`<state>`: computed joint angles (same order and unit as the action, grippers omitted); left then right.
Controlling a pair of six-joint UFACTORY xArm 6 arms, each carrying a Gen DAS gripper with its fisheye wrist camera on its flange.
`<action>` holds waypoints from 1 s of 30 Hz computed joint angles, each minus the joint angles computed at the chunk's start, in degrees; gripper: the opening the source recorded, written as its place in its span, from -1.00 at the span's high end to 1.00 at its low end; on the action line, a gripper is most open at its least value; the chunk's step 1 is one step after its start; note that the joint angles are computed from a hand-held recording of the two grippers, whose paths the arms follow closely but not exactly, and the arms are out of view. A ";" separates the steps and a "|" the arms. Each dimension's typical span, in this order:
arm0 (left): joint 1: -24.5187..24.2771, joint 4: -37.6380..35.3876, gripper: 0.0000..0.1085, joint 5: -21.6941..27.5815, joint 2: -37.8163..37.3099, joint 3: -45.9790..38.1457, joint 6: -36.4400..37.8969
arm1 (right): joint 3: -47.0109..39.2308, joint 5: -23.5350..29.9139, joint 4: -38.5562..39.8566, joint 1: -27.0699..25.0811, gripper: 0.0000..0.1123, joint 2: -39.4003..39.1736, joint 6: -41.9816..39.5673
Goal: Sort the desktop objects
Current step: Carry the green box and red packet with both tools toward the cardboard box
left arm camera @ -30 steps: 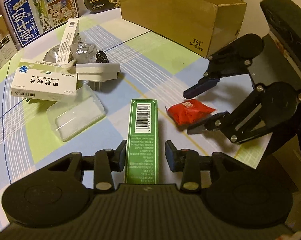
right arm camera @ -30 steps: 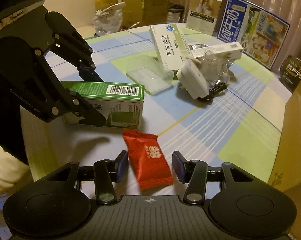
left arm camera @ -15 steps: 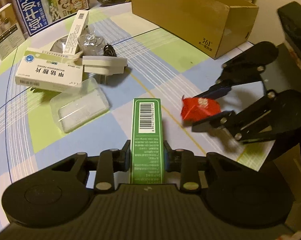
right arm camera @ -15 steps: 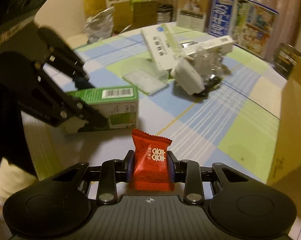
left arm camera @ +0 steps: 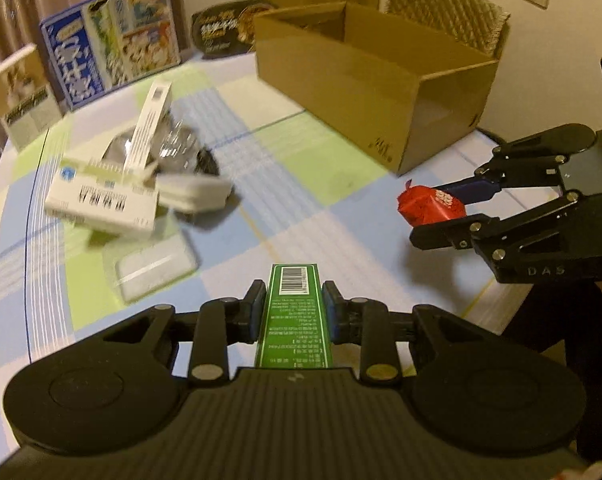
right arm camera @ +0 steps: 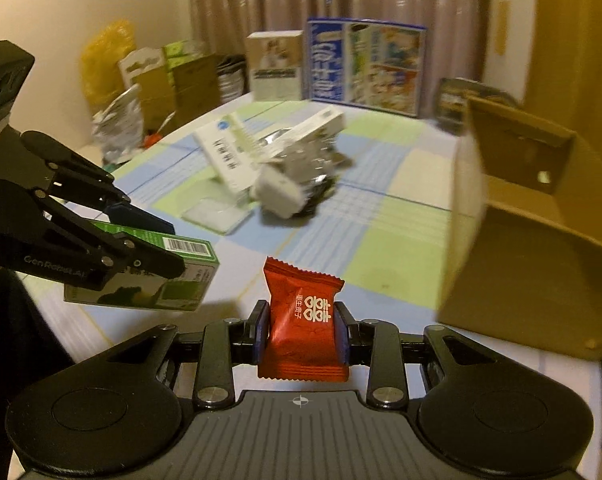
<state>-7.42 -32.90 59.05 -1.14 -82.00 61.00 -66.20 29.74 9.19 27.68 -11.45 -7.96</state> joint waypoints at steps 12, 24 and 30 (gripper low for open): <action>-2.54 -0.33 0.54 -0.26 -0.79 -1.40 -2.01 | 4.88 -2.22 -1.78 -2.89 0.47 -6.55 3.72; -11.35 -3.18 0.54 -3.41 7.91 -17.30 -9.73 | -3.91 -5.22 -5.44 -11.18 0.47 -2.22 5.37; -16.59 -1.51 0.54 -5.90 14.80 -27.46 -18.46 | -10.28 -3.99 -5.32 -15.95 0.47 3.00 4.05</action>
<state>-24.01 -34.42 53.16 13.66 -109.46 42.54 -76.48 25.75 3.88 11.72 -8.45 -3.91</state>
